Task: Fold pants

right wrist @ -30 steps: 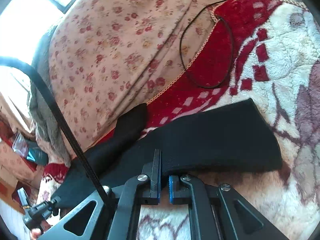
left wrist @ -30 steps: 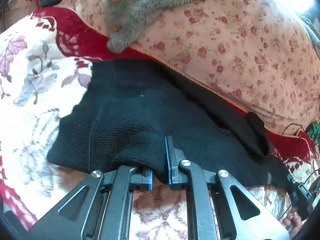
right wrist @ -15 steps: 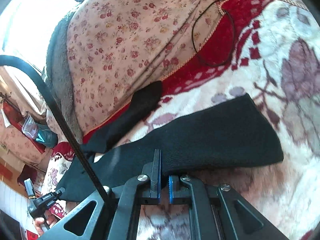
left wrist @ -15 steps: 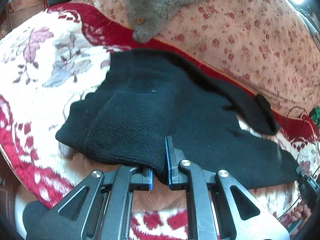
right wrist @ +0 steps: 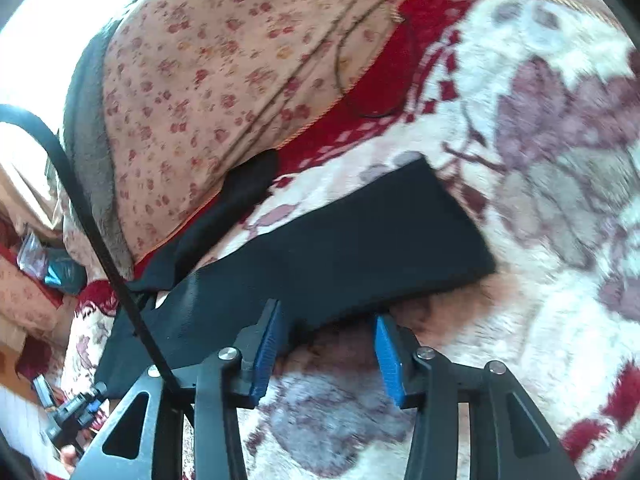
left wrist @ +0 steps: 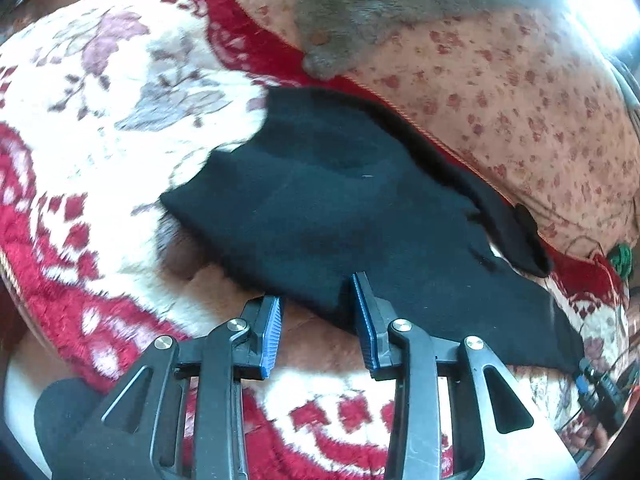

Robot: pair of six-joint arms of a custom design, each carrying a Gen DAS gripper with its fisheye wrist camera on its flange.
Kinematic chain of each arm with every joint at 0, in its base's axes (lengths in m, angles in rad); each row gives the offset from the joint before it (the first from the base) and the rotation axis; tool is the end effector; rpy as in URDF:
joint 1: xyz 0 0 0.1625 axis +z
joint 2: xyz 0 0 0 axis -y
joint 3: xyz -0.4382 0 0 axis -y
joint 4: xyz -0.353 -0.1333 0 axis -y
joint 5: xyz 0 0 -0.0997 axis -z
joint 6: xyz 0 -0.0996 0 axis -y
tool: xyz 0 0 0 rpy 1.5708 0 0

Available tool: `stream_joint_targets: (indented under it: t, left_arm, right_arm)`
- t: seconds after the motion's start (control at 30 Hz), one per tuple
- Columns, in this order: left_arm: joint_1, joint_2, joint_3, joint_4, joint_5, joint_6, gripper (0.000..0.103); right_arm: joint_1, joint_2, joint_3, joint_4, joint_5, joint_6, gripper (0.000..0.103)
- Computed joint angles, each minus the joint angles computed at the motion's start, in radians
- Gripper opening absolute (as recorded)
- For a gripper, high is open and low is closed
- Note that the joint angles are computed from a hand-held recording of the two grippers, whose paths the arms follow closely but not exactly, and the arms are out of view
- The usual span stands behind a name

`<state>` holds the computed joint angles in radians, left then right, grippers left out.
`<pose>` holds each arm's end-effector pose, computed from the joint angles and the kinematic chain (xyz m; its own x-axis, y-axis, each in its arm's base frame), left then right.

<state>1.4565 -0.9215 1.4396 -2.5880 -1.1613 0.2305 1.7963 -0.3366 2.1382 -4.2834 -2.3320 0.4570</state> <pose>0.0917 -0.7180 0.3042 -0.8855 0.1168 -0.4497 0.3107 0.8686 -0.3861 0.1638 -0.4251 -0.0018 -0.8031 0.5951 0.0308 0.2422 0.3732 -0.8956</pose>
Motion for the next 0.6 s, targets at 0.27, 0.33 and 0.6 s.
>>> stream_joint_targets:
  t: [0.27, 0.33, 0.6]
  left_arm:
    - [0.023, -0.015, -0.035, 0.044, -0.017, -0.092, 0.032]
    - [0.016, -0.032, -0.009, 0.014, 0.008, -0.072, 0.032]
    - [0.005, -0.053, 0.042, -0.038, 0.037, -0.037, 0.032]
  right_arm:
    - [-0.026, 0.003, 0.053, -0.087, 0.058, 0.036, 0.044]
    - [-0.021, 0.001, 0.049, -0.075, 0.044, 0.031, 0.044]
    - [-0.054, 0.006, 0.033, -0.122, 0.061, 0.024, 0.043]
